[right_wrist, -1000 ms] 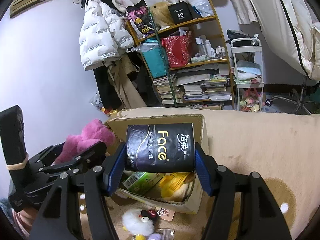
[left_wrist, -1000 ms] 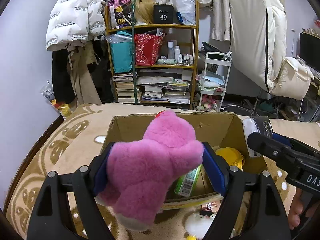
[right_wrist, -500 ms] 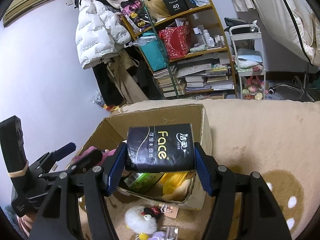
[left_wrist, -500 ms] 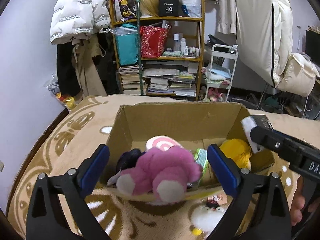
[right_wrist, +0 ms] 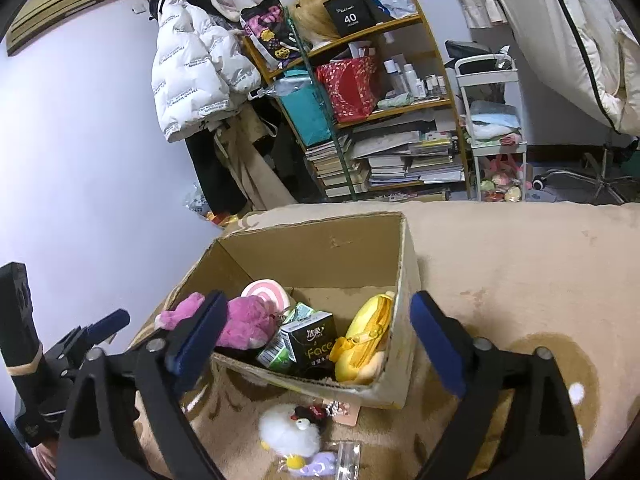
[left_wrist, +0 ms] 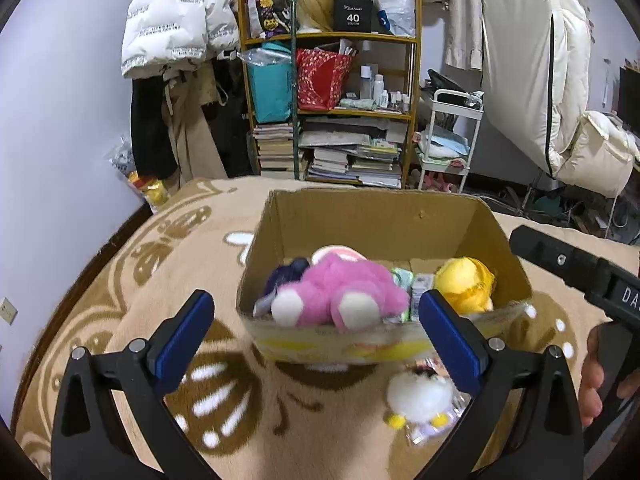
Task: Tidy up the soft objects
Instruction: 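Carry the bear and tissue pack over the box and open both tools, then lower both open tools toward the white plush chick and clear bag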
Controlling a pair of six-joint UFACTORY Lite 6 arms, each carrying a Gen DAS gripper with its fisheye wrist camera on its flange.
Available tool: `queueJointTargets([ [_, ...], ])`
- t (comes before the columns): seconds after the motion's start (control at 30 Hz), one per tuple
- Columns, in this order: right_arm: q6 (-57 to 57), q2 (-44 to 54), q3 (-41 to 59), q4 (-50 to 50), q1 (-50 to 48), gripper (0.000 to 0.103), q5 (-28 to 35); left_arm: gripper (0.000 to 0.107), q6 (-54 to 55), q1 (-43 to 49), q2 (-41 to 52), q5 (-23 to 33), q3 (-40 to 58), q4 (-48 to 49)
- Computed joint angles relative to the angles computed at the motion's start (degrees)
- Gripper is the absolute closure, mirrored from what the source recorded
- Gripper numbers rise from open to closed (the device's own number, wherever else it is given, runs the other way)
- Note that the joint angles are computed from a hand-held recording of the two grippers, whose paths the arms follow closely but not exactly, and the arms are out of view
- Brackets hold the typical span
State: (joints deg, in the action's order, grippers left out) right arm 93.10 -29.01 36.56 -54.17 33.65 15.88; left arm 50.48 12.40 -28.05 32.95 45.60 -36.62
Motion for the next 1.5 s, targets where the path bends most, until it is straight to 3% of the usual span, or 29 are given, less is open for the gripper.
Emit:
queueJointTargets([
  [0.33, -5.5, -7.0, 0.2, 8.3, 8.2, 0.0, 13.4, 0.006, 0.6, 5.5, -8.4, 11.4, -1.3, 2.5],
  [0.57, -2.2, -10.9, -0.7, 9.9, 17.5, 0.0, 24.5, 0.006, 5.8, 11.9, -11.7, 22.4, -0.6, 1.5],
  [0.87, 3.1, -11.0, -2.2, 9.6, 28.0, 0.0, 34.5, 0.006, 8.4, 15.1, -11.0, 26.9, -1.3, 0.3],
  [1.0, 1.3, -10.5, -3.1, 12.5, 26.5, 0.0, 32.4, 0.006, 6.6, 13.3, -8.3, 25.8, -1.6, 1.1],
  [1.33, -2.9, -8.6, -6.5, 18.0, 18.1, 0.0, 24.7, 0.006, -0.8, 2.8, 0.0, 16.4, -1.6, 5.0],
  [1.5, -3.3, -5.6, -5.9, 18.1, 17.5, 0.0, 24.1, 0.006, -1.8, -0.2, 5.2, 14.7, 0.2, 3.3],
])
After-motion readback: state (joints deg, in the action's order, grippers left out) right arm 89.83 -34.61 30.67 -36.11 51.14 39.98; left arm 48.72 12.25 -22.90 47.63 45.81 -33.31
